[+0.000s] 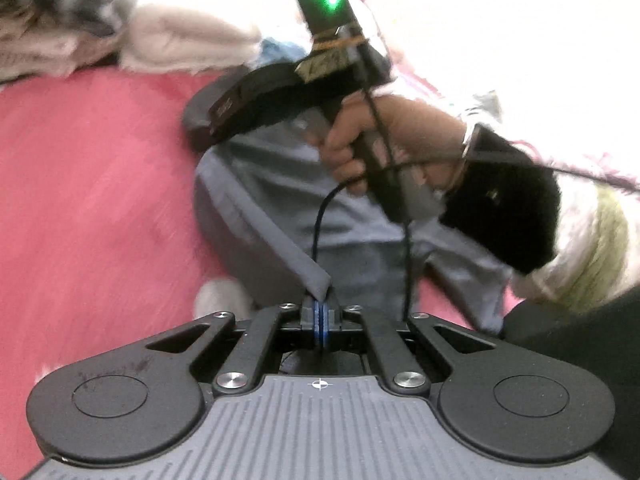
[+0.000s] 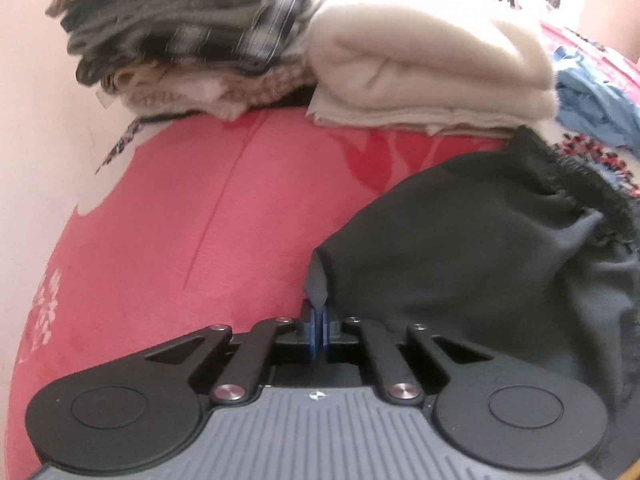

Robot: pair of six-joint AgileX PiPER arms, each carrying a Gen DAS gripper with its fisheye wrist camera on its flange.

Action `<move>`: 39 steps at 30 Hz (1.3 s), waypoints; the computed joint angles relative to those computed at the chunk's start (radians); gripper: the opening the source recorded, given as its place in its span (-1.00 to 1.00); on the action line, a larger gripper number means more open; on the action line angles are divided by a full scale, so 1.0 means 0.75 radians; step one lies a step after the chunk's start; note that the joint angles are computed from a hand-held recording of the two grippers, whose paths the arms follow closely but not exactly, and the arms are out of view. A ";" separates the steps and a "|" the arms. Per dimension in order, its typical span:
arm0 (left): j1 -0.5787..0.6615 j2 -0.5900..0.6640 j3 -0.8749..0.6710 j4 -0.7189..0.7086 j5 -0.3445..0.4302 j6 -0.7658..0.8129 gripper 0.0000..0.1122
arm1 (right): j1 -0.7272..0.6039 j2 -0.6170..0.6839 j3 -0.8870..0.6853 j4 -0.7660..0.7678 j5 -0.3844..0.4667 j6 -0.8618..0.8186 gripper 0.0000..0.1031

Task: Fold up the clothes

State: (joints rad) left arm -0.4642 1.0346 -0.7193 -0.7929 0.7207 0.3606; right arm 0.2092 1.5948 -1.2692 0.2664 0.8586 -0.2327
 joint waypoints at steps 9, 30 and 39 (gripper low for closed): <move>-0.171 0.240 -0.206 -0.269 -0.105 0.280 -1.00 | -0.212 -0.101 -0.039 0.068 0.034 -0.194 -0.94; -0.424 0.935 -0.910 -0.566 -0.067 0.589 -1.00 | -0.904 0.032 -0.296 0.239 0.206 -0.674 -0.94; -0.486 1.210 -1.234 -0.582 0.014 0.508 -1.00 | -1.106 0.192 -0.471 0.270 0.292 -0.778 -0.95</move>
